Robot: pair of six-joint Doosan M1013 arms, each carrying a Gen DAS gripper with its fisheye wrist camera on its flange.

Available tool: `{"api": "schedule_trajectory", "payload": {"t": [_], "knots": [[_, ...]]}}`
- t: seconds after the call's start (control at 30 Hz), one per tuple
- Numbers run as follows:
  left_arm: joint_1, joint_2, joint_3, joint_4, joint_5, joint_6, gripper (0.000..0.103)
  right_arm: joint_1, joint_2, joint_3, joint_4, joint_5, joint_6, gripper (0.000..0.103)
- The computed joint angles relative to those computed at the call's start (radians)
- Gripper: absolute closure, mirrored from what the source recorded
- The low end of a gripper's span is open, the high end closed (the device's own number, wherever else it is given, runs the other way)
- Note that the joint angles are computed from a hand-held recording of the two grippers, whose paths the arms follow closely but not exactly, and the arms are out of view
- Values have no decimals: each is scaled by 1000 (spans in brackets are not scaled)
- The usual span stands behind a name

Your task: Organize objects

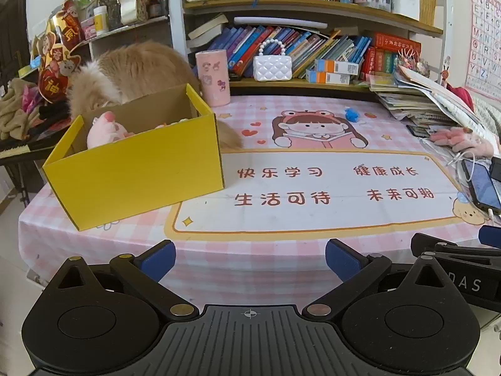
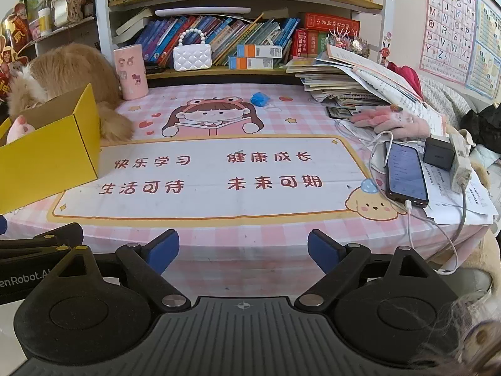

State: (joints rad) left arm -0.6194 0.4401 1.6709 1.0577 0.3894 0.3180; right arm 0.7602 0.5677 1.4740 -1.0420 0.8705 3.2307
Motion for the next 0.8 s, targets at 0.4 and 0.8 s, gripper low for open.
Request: {"api": "schedule_trajectory", "payload": {"t": [0.4, 0.8], "knots": [[-4, 11, -15, -23, 48, 18, 0, -1, 8, -12, 18, 7, -29, 14], [0, 43, -62, -102, 103, 50, 0, -24, 23, -41, 60, -11, -121, 10]]}}
